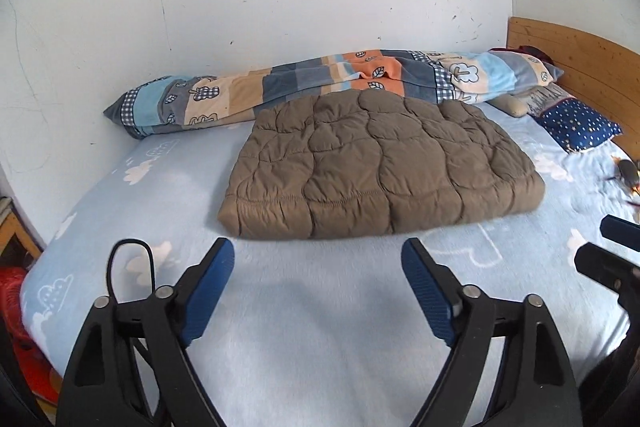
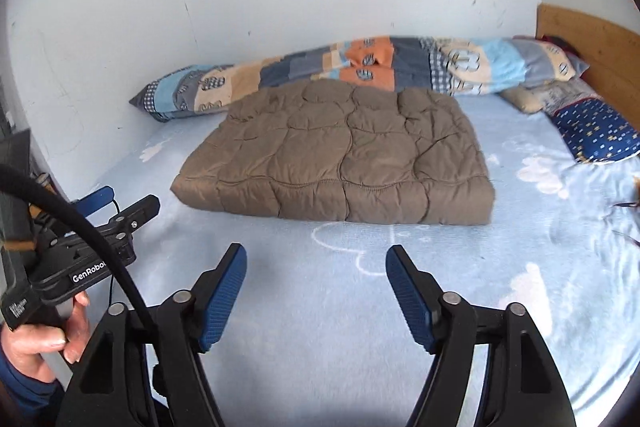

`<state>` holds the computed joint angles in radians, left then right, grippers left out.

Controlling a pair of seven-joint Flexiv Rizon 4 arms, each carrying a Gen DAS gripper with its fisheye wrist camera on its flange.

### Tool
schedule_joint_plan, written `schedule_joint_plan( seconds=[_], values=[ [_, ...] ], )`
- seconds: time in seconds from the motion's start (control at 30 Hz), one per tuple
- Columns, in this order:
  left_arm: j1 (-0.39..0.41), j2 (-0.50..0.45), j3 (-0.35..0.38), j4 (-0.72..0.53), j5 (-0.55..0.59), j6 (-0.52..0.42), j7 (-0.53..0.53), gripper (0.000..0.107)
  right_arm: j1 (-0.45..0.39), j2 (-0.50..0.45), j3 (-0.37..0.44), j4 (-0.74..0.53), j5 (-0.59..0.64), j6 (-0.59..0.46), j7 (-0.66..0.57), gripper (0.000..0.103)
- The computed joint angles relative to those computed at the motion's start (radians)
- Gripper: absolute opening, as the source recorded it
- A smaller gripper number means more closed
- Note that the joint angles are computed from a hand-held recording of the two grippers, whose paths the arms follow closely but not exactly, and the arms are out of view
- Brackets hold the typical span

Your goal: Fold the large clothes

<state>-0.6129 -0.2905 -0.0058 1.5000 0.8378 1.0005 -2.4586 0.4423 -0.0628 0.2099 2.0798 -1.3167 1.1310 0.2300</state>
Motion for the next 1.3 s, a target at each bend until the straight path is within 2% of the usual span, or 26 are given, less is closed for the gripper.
schedule_joint_plan(
  seconds=[0.1,0.17,0.27,0.4,0.47,0.6,0.8,1.0,1.3],
  values=[
    [-0.034,0.056,-0.004,0.049,0.044,-0.037,-0.044,0.094,0.032,0.045,0.04,0.038,-0.056,-0.117,0.035,0.084],
    [-0.026,0.08,-0.025,0.074,0.036,-0.051,-0.053,0.095,0.048,0.056,0.058,0.046,-0.071,-0.173,0.022,0.088],
    [-0.004,0.099,-0.051,0.102,0.008,-0.038,-0.083,0.095,0.056,0.06,0.062,0.042,-0.104,-0.214,0.027,0.089],
    [-0.024,0.093,-0.069,0.056,0.095,-0.155,-0.162,0.095,0.043,0.063,0.052,0.047,-0.114,-0.203,0.074,0.09],
    [-0.018,0.086,-0.08,0.04,0.097,-0.185,-0.133,0.095,0.042,0.059,0.052,0.045,-0.105,-0.217,0.079,0.09],
    [0.024,0.053,-0.105,0.024,-0.059,-0.2,0.072,0.095,0.04,0.042,0.047,0.04,-0.089,-0.191,0.068,0.09],
    [-0.023,0.038,-0.078,0.0,0.002,-0.233,0.062,0.095,0.047,0.022,0.039,0.029,-0.091,-0.171,0.044,0.09],
    [-0.008,0.029,-0.073,0.004,-0.057,-0.208,0.097,0.095,0.049,0.015,0.034,0.027,-0.083,-0.163,0.048,0.09],
    [-0.006,0.024,-0.062,0.007,-0.087,-0.199,0.105,0.095,0.048,0.014,0.032,0.026,-0.082,-0.157,0.037,0.09]
  ],
)
